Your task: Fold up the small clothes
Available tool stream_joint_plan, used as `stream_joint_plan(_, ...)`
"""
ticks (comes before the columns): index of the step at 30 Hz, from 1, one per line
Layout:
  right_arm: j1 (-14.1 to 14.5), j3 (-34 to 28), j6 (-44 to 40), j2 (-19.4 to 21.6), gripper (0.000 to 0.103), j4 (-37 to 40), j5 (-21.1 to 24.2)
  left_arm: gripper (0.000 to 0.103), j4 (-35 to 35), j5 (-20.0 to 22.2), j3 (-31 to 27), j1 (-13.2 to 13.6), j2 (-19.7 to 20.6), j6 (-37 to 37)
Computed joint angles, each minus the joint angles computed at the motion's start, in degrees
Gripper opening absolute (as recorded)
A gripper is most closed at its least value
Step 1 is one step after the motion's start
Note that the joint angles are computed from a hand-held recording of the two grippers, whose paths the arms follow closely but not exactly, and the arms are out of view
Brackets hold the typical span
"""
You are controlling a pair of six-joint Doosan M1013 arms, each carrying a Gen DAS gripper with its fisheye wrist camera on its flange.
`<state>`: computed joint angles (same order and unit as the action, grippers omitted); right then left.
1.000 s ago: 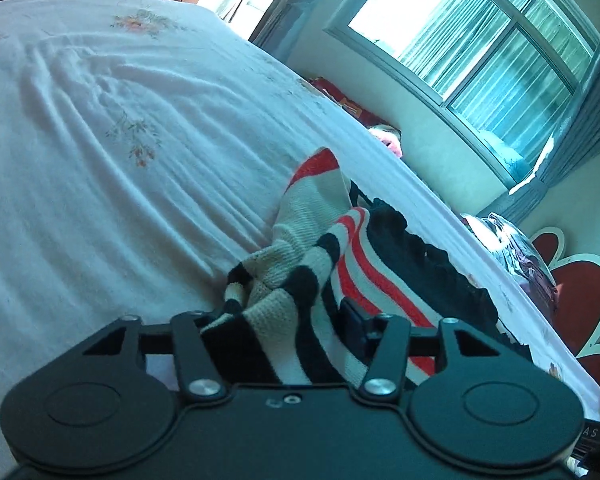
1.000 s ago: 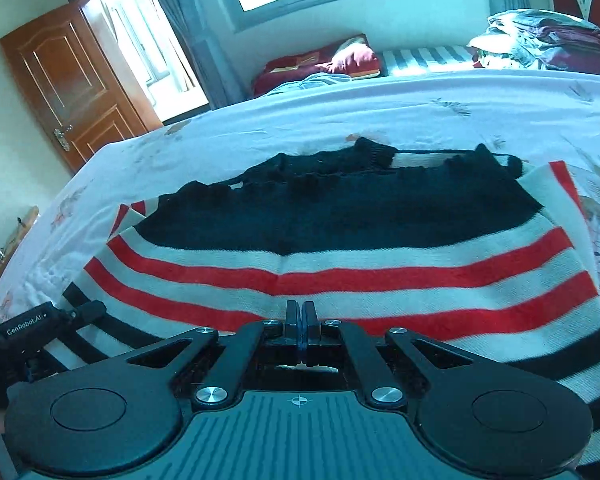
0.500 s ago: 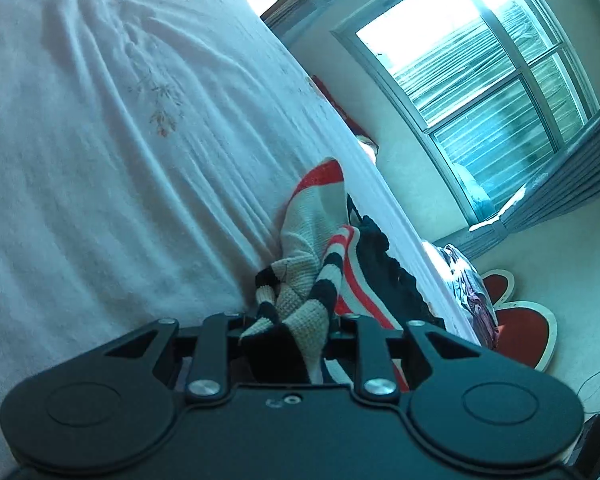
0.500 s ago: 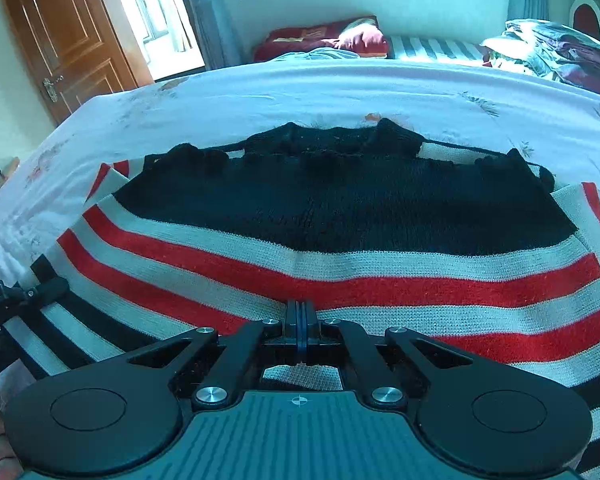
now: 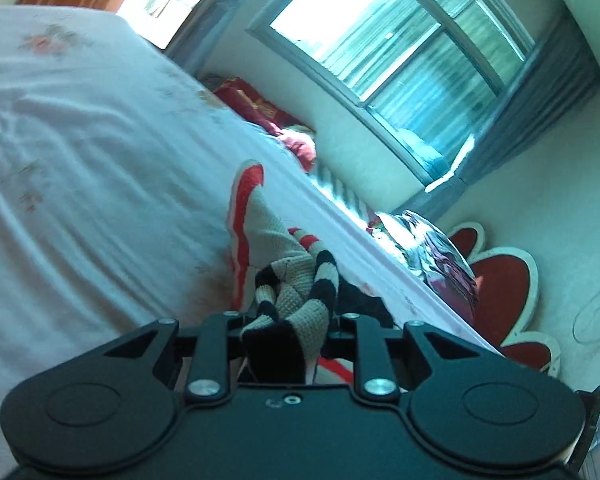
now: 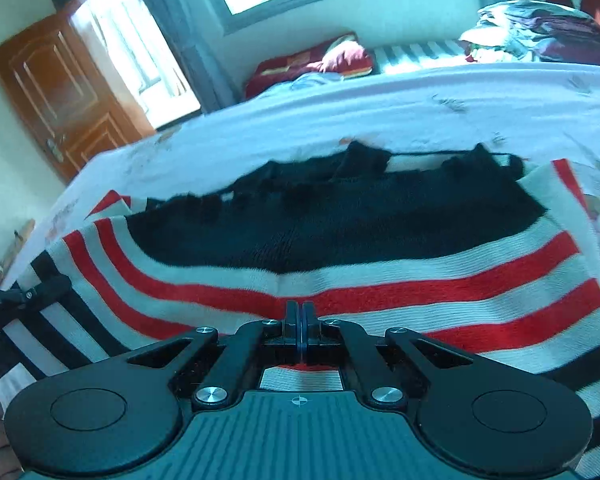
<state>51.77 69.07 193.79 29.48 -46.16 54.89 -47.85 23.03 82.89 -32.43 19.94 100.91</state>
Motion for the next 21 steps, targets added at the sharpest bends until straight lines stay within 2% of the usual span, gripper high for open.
stream_joint_plan(2, 1.1, 4.1, 8.0, -3.0, 0.000, -4.5, 0.6, 0.022, -3.6, 1.7, -1.9, -1.4, 0.5, 4.1)
stream_joint_plan(3, 1.5, 6.0, 10.6, -4.4, 0.000, -5.8, 1.5, 0.022, -2.7, 2.6, -3.2, -2.4, 0.9, 4.5)
stream_joint_plan(7, 3.3, 13.1, 19.8, -10.3, 0.000, -9.8, 6.3, 0.022, 6.0, 7.9, -8.7, -7.4, 3.1, 1.5)
stream_joint_plan(11, 4.9, 19.2, 27.7, -15.4, 0.000, -11.6, 8.6, 0.025, 18.9, 16.9, -13.5, -13.0, 6.8, -5.0)
stream_joint_plan(13, 5.4, 22.0, 31.2, -17.4, 0.000, -12.3, 6.7, 0.032, 26.7, 22.9, -15.8, -15.6, 9.1, -8.8)
stream_joint_plan(14, 5.6, 23.3, 32.4, -18.5, 0.000, -12.1, 5.6, 0.038, 28.6, 22.9, -15.5, -16.2, 8.9, -9.3)
stream_joint_plan(15, 5.6, 24.0, 32.4, -19.2, 0.000, -11.5, 4.5, 0.059, 27.5, 20.6, -13.5, -16.6, 7.5, -7.8)
stream_joint_plan(16, 5.7, 24.6, 33.0, -19.7, 0.000, -11.7, 3.7, 0.070, 23.4, 20.4, -13.0, -16.0, 6.8, -5.5)
stream_joint_plan(17, 6.1, 25.0, 33.7, -20.0, 0.006, -12.4, 3.4, 0.081, 16.5, 19.1, -11.5, -14.9, 5.8, -1.3)
stream_joint_plan(18, 6.1, 25.1, 33.6, -20.1, 0.019, -12.4, 2.9, 0.079, 12.6, 16.5, -9.7, -13.8, 4.3, 1.4)
stream_joint_plan(19, 6.0, 25.4, 33.8, -20.3, 0.059, -12.9, 1.9, 0.078, 11.7, 14.3, -8.4, -13.2, 3.2, 2.8)
stream_joint_plan(20, 6.1, 25.5, 34.5, -20.1, 0.070, -14.7, 1.4, 0.074, 12.7, 12.9, -7.9, -12.6, 2.5, 2.8)
stream_joint_plan(21, 5.9, 25.7, 35.0, -19.9, 0.070, -16.8, 0.1, 0.055, 16.7, 11.5, -8.1, -12.3, 2.4, -0.1)
